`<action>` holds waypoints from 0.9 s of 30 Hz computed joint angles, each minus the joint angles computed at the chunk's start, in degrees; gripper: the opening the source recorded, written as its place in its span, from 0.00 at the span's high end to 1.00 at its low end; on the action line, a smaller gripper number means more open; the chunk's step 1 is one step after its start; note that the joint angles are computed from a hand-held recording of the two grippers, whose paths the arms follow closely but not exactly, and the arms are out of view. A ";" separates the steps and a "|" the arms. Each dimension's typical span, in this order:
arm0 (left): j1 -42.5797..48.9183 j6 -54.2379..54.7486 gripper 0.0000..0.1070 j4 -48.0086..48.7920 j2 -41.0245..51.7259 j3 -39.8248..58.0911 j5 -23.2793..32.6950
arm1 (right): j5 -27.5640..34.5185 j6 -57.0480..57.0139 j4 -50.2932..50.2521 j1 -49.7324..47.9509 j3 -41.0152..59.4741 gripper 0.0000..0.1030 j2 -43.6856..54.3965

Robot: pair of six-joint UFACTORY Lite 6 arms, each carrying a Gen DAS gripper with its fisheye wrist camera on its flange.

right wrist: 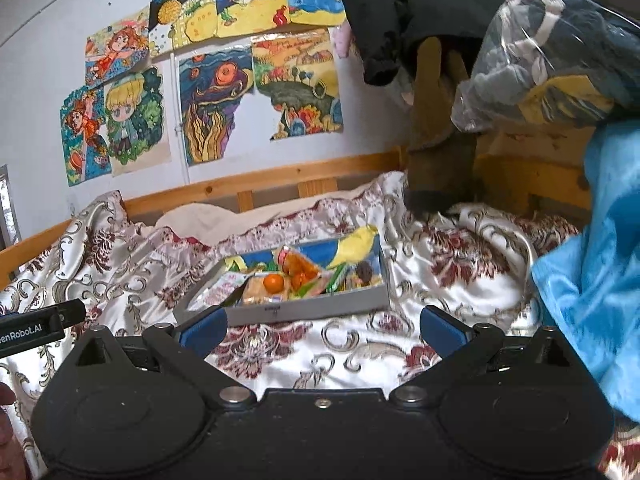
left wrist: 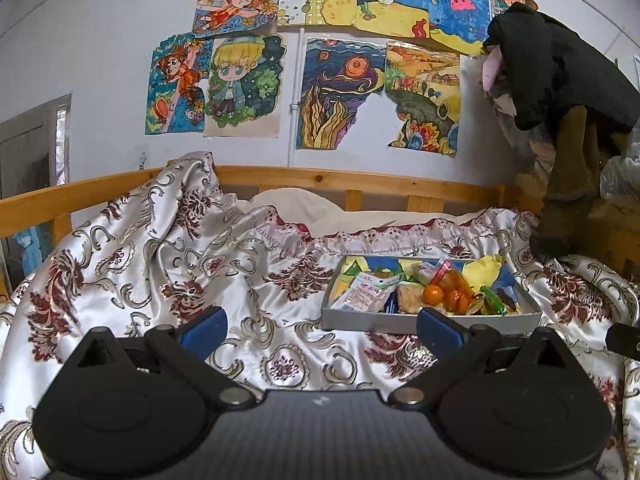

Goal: Organize snacks

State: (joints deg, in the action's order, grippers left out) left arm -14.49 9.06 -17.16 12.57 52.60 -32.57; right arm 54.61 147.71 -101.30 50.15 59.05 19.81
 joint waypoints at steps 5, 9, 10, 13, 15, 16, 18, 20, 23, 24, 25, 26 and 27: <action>2.45 -4.09 0.04 5.76 -1.34 -3.87 -1.26 | 0.48 -0.93 3.86 1.99 1.50 0.01 1.90; 3.83 -5.05 0.04 8.05 -1.40 -5.35 -1.68 | 0.80 -2.27 6.05 3.09 3.56 0.01 4.29; 4.07 -5.13 0.04 8.28 -1.21 -5.34 -1.46 | 0.80 -2.74 6.42 3.19 4.26 0.01 5.05; 5.18 -5.95 0.04 9.89 -0.66 -5.59 -1.40 | 0.90 -2.86 6.55 3.40 5.50 0.01 6.91; 5.77 -6.13 0.04 10.50 -0.33 -5.93 -1.74 | 0.17 -2.98 6.34 3.22 6.16 0.01 7.77; 5.94 -6.13 0.04 10.82 -0.03 -5.90 -1.77 | -0.12 -3.22 6.39 3.14 6.62 0.01 8.16; 6.20 -5.68 0.04 10.95 0.52 -5.68 -1.68 | -0.77 -3.42 6.31 3.04 7.51 0.01 9.10; 6.39 -5.39 0.04 11.05 1.04 -5.31 -1.51 | -1.64 -3.56 6.12 2.83 8.45 0.01 10.05; 6.65 -5.21 0.04 11.14 1.60 -4.95 -1.21 | -2.24 -4.54 6.40 2.73 9.91 0.01 11.40; 6.70 -5.11 0.04 11.06 1.78 -4.84 -1.09 | -2.47 -4.73 6.36 2.67 10.27 0.01 11.73; 6.73 -5.04 0.04 11.01 1.98 -4.76 -1.02 | -2.79 -4.88 6.33 2.58 10.63 0.01 12.01; 6.77 -4.92 0.04 10.97 2.19 -4.66 -0.94 | -3.04 -4.84 6.30 2.51 10.88 0.01 12.28; 6.72 -4.60 0.04 10.66 2.38 -4.56 -0.79 | -3.30 -4.87 6.25 2.35 11.02 0.01 12.39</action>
State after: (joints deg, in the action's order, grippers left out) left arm -7.77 4.46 -6.50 14.95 48.04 -33.36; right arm 51.30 142.84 -95.05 52.50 70.06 32.20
